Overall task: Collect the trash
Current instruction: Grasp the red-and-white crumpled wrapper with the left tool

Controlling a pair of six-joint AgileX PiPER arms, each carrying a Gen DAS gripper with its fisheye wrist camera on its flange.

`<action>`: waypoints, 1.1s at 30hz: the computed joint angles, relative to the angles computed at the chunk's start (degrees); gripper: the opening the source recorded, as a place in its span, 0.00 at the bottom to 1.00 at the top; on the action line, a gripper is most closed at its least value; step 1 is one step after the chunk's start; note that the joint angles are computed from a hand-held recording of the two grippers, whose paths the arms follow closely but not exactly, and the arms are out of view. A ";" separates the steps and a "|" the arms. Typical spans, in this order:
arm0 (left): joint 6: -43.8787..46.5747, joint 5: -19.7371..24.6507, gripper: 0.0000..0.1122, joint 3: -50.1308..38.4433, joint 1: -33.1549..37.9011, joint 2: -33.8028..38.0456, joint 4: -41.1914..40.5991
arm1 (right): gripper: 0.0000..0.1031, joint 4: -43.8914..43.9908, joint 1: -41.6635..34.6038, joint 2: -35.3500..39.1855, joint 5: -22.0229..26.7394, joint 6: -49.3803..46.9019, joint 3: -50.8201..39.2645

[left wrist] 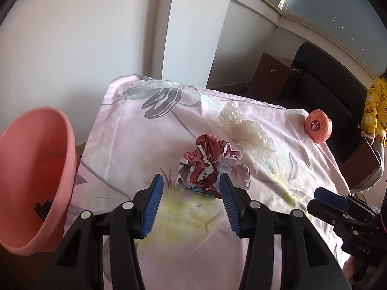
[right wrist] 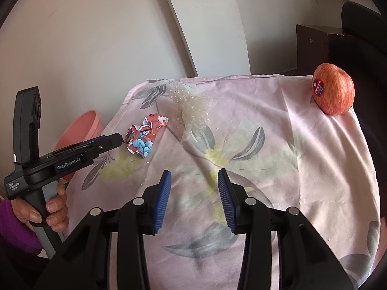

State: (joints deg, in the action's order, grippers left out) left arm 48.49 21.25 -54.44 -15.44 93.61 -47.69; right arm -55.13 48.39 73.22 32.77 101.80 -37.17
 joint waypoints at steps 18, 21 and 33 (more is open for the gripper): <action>2.36 0.40 0.25 -3.26 -0.90 5.42 -3.21 | 0.40 0.80 -2.80 1.29 -2.55 -1.23 0.39; 3.16 0.99 0.22 -2.60 -0.30 4.37 -4.53 | 0.40 0.99 -3.93 1.83 -3.48 -2.57 -0.13; 7.31 2.66 0.21 1.82 2.54 -2.41 -8.09 | 0.40 5.01 -14.32 8.39 -10.10 -15.72 -8.25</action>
State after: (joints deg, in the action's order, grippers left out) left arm 55.80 23.91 -52.62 -12.89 91.20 -55.77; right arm -50.12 34.07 81.61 22.67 86.08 -45.42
